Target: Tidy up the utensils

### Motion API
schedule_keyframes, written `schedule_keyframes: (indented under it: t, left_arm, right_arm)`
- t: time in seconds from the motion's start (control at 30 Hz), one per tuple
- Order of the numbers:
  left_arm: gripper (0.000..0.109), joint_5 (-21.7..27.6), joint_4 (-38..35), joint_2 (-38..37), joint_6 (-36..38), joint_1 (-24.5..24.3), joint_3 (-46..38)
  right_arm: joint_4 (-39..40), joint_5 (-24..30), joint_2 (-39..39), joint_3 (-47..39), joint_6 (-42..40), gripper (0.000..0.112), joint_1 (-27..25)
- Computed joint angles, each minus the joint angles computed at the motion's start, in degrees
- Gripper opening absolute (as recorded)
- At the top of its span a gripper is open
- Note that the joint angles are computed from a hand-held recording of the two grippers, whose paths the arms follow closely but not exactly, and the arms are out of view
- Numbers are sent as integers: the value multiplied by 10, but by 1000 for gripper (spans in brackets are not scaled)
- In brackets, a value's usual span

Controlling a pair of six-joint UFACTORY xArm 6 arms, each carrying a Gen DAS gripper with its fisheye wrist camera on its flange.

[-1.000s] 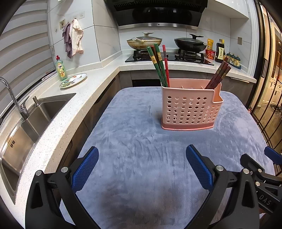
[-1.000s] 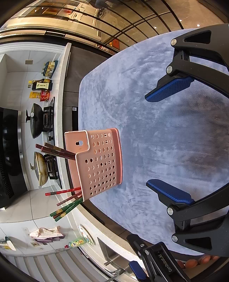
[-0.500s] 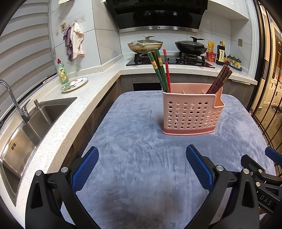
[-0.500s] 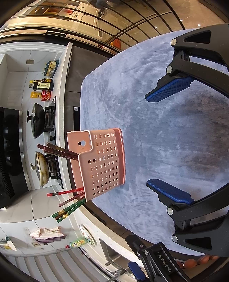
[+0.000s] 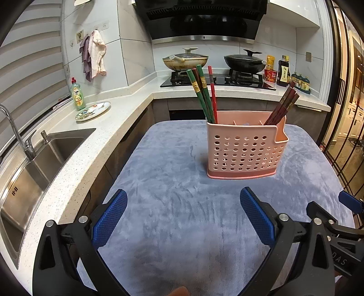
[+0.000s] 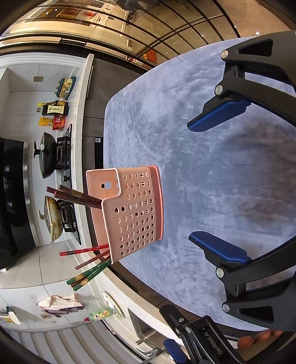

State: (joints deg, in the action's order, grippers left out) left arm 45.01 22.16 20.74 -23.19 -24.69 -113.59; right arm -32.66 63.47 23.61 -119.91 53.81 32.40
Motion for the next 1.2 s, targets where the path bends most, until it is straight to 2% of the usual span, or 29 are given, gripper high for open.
schedule_keyframes:
  t: [0.6,1.2]
  left_arm:
    - [96,-3,-13,18,15,-1,-20]
    - [96,5,13,16,-9,-4,-18]
  right_arm:
    - [5,-1,9,-9,-4,85,-6]
    - [2,-10,-1,11,5,85,-8]
